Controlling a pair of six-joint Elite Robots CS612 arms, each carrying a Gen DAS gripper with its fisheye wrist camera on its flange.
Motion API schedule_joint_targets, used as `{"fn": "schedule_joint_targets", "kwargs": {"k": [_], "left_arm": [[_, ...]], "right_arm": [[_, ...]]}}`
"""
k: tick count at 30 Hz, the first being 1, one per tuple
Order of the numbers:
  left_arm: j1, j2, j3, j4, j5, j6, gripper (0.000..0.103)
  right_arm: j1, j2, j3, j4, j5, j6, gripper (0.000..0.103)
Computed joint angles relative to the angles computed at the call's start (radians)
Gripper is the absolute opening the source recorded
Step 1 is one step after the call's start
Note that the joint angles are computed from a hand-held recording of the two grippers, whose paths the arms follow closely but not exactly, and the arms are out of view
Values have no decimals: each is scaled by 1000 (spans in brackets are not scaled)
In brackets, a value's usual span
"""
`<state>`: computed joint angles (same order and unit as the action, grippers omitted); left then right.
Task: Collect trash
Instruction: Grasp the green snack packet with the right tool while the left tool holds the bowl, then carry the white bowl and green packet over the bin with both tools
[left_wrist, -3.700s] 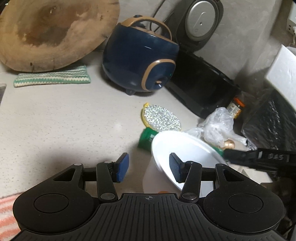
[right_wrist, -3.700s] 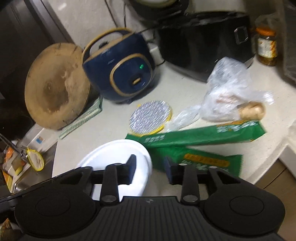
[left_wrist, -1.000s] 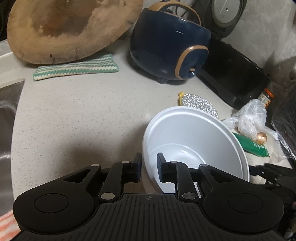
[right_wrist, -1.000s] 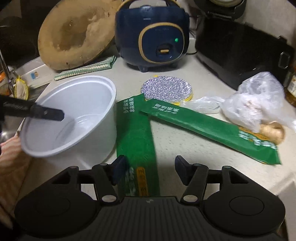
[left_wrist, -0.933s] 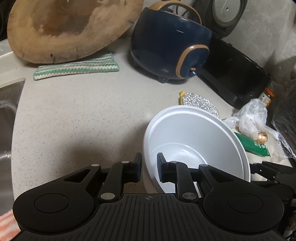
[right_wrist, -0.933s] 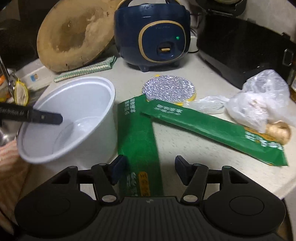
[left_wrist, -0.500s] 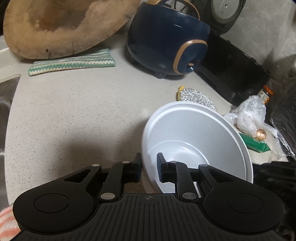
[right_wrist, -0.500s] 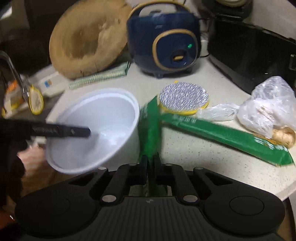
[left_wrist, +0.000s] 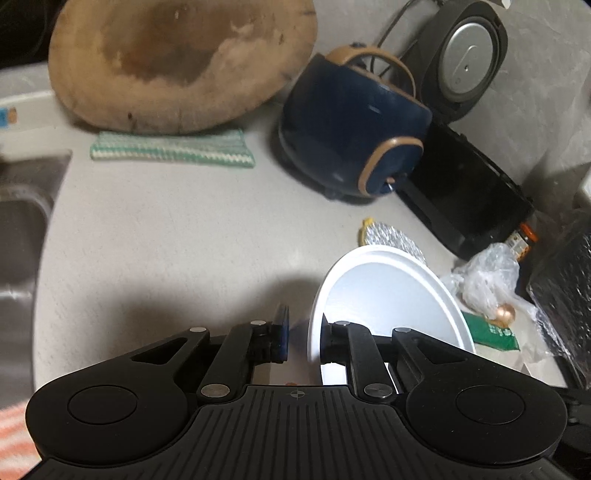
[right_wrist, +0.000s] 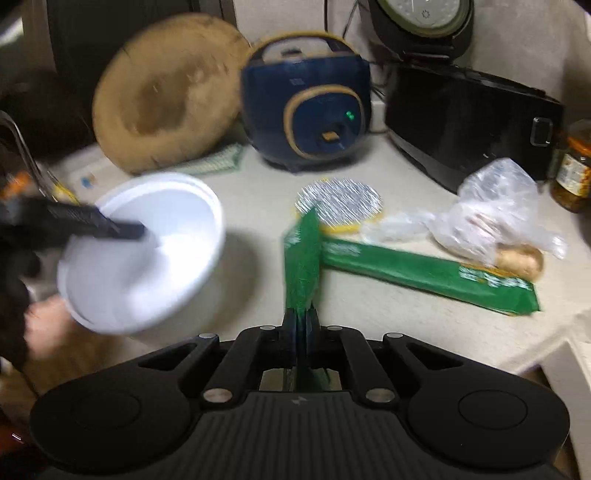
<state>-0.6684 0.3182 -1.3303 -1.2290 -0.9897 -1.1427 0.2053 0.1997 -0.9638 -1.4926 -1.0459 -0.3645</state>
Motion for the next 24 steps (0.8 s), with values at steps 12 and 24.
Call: {"fn": "schedule_joint_targets", "kwargs": {"k": [12, 24], "left_arm": [[-3, -2, 10, -49, -30, 48, 16], [-30, -30, 68, -221, -5, 162, 16]], "right_arm": [[22, 25, -1, 1, -61, -40, 28], [-63, 59, -164, 52, 202, 153, 15]]}}
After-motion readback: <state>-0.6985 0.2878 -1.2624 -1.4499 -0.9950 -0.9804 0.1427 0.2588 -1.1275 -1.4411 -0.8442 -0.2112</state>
